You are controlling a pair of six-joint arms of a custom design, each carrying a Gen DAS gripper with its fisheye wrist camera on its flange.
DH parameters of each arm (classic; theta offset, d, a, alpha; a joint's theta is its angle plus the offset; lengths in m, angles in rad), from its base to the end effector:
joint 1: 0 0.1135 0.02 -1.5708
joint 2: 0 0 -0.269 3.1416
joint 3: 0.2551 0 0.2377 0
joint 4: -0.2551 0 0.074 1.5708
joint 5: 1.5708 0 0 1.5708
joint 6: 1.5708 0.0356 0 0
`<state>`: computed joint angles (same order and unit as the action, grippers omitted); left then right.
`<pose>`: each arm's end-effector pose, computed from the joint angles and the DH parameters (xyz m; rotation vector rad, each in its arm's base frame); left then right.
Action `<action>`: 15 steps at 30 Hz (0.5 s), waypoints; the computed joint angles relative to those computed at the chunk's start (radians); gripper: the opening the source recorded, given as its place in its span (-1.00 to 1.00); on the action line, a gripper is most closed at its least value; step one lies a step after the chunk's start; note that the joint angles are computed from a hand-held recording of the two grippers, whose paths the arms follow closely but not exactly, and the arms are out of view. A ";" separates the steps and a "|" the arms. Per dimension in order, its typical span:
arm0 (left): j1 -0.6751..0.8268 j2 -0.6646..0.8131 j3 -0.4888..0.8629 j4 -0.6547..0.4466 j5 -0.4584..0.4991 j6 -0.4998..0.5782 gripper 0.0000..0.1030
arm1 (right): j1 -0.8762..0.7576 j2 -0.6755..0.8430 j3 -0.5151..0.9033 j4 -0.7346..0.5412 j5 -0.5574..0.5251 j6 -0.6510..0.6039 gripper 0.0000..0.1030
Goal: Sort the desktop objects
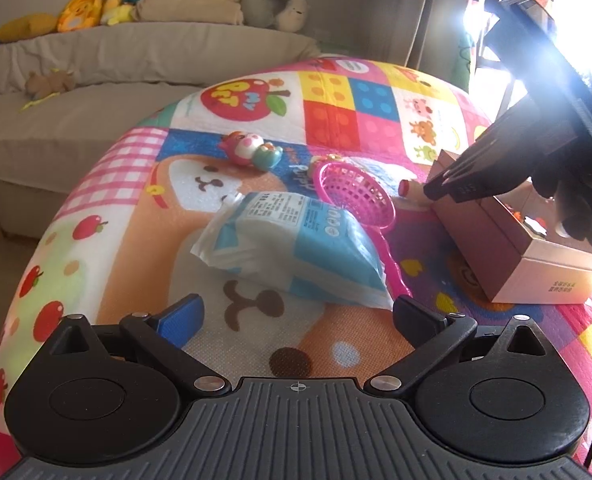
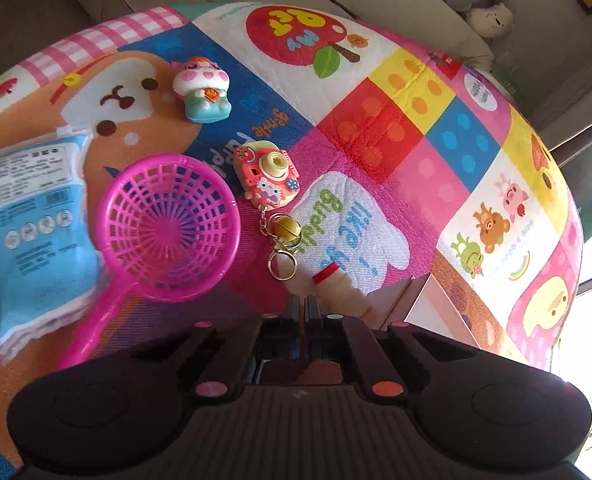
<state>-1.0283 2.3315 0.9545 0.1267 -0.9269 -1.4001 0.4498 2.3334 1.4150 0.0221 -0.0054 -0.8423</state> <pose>0.1992 -0.2753 0.0037 -0.5734 2.1006 0.0499 0.4156 0.2009 0.0760 -1.4914 1.9741 -0.1626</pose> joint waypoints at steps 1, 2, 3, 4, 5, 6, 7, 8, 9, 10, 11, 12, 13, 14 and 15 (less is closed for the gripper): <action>0.001 0.000 0.001 -0.002 0.002 0.000 1.00 | -0.003 -0.017 -0.021 0.004 -0.007 -0.010 -0.96; 0.002 0.001 0.003 -0.006 0.003 -0.001 1.00 | -0.003 -0.026 -0.035 0.015 -0.005 -0.017 -0.96; 0.002 0.001 0.006 -0.010 0.004 -0.002 1.00 | -0.001 -0.027 -0.034 0.018 0.003 -0.019 -0.95; 0.002 0.001 0.008 -0.014 0.005 -0.003 1.00 | 0.001 -0.019 -0.018 0.011 0.016 -0.010 -0.95; 0.002 0.002 0.008 -0.014 0.005 -0.003 1.00 | 0.003 -0.004 0.017 -0.013 0.033 0.009 -0.91; 0.003 0.002 0.009 -0.015 0.006 -0.003 1.00 | 0.003 0.022 0.083 -0.066 0.045 0.047 -0.87; 0.004 0.002 0.008 -0.012 0.007 -0.002 1.00 | 0.002 0.050 0.159 -0.132 0.044 0.095 -0.82; 0.004 0.002 0.006 -0.010 0.008 -0.002 1.00 | -0.003 0.086 0.256 -0.220 0.031 0.146 -0.72; 0.004 0.001 0.003 -0.004 0.009 -0.001 1.00 | -0.009 0.121 0.353 -0.306 0.011 0.198 -0.67; 0.004 0.001 0.002 -0.002 0.010 -0.001 1.00 | -0.015 0.153 0.439 -0.380 -0.007 0.237 -0.54; 0.006 0.001 -0.001 0.003 0.013 0.000 1.00 | -0.019 0.183 0.516 -0.446 -0.026 0.261 -0.43; 0.006 0.000 -0.002 0.005 0.015 -0.001 1.00 | -0.021 0.205 0.568 -0.483 -0.035 0.272 -0.41; 0.007 -0.001 -0.006 0.011 0.016 0.000 1.00 | -0.019 0.220 0.600 -0.503 -0.031 0.274 -0.38; 0.007 -0.001 -0.010 0.018 0.016 0.000 1.00 | -0.014 0.233 0.621 -0.516 -0.017 0.263 -0.28; 0.008 -0.002 -0.013 0.023 0.018 -0.001 1.00 | -0.008 0.242 0.629 -0.514 -0.001 0.251 -0.20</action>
